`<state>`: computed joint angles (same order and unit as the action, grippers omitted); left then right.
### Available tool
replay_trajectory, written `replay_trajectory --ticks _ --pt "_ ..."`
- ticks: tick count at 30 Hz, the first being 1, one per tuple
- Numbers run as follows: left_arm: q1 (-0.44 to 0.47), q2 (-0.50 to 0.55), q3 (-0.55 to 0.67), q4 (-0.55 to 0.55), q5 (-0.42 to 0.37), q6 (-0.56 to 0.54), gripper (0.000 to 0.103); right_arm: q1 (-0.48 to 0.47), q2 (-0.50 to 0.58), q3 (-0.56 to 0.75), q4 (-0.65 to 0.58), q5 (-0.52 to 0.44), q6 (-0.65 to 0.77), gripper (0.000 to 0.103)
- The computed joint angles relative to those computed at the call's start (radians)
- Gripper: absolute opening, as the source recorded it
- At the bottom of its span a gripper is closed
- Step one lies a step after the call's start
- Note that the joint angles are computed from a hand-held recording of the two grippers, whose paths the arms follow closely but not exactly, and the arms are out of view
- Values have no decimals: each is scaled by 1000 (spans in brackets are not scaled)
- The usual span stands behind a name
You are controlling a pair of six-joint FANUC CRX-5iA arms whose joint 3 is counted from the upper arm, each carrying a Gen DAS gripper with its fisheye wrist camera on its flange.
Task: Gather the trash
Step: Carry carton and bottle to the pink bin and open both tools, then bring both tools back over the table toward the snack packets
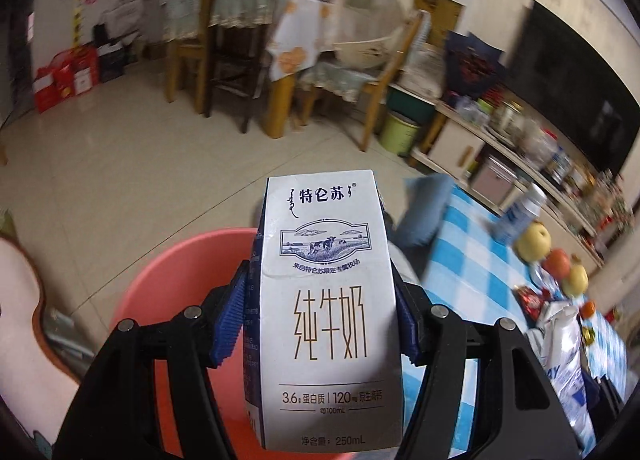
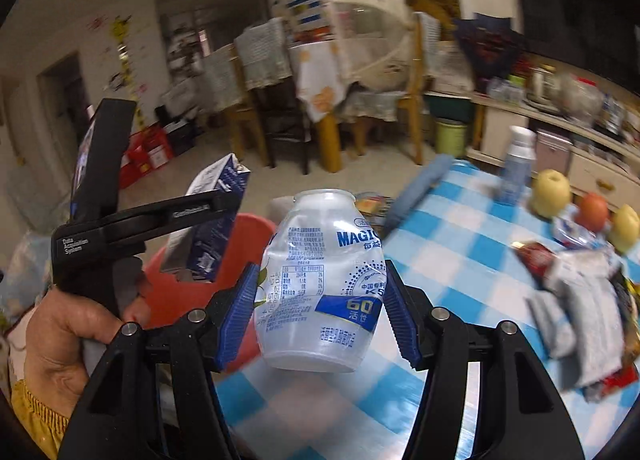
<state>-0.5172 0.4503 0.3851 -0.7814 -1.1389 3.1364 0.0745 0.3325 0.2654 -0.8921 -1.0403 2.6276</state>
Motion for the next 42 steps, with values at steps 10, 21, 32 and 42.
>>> replay_trajectory --ticks 10,21,32,42 --pt "69 -84 -143 32 -4 104 84 176 44 -28 94 65 -68 80" --pt "-14 -57 -97 -143 -33 127 89 126 -36 -129 135 187 -142 91" --pt "-50 5 3 -161 24 34 89 73 -87 -231 239 277 -129 93" --pt "-80 68 88 -169 90 -15 89 -20 -87 -237 196 268 -74 93"
